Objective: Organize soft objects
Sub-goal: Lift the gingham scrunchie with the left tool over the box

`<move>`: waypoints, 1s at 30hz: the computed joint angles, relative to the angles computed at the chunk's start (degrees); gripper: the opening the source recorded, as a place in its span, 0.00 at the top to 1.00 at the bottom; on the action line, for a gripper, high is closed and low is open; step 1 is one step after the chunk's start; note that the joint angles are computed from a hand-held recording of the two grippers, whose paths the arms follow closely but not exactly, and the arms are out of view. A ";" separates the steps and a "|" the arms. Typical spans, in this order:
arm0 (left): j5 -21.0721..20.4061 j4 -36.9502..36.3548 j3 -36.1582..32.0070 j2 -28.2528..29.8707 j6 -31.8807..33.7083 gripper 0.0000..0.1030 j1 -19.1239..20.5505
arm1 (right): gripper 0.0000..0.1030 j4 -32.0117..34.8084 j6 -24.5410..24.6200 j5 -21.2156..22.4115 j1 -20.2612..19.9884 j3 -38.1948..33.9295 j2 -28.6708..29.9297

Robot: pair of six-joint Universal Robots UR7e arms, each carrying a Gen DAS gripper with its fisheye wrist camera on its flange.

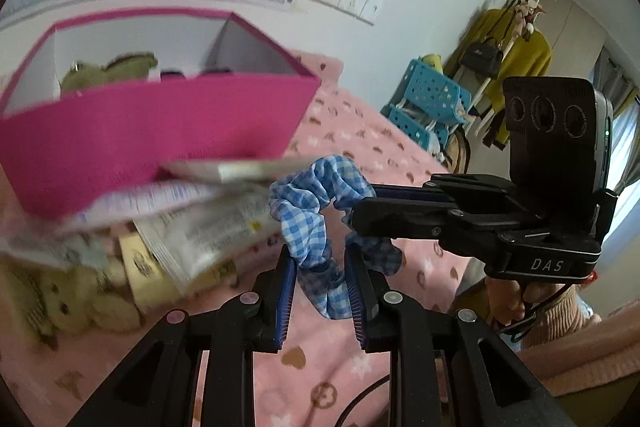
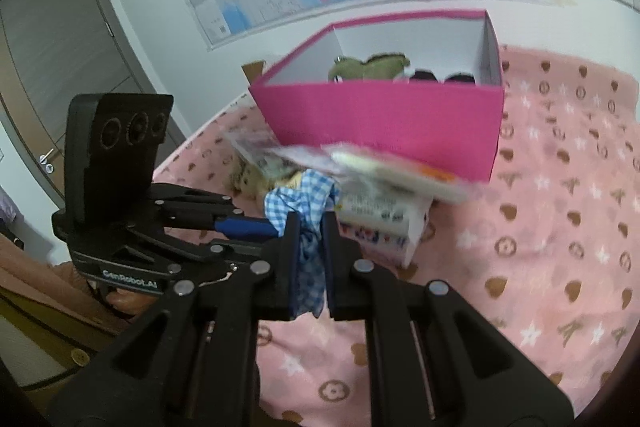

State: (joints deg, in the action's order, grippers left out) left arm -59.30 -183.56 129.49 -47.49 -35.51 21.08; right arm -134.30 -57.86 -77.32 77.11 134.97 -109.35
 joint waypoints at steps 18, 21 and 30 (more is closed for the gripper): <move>7.39 7.09 -13.64 -0.63 11.27 0.77 6.27 | 0.88 -8.73 5.16 0.64 10.21 -13.23 14.74; 7.41 8.08 -16.56 -0.16 12.74 0.77 8.43 | 0.88 -10.80 6.76 -0.53 11.55 -16.42 18.56; 8.86 12.92 -24.45 2.50 13.31 0.77 14.06 | 0.88 -13.90 12.35 -5.74 13.63 -26.73 30.49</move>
State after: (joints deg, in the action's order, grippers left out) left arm -50.45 -170.64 105.04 -44.99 -22.20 35.15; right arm -148.20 -45.51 -83.07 90.74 108.24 -78.87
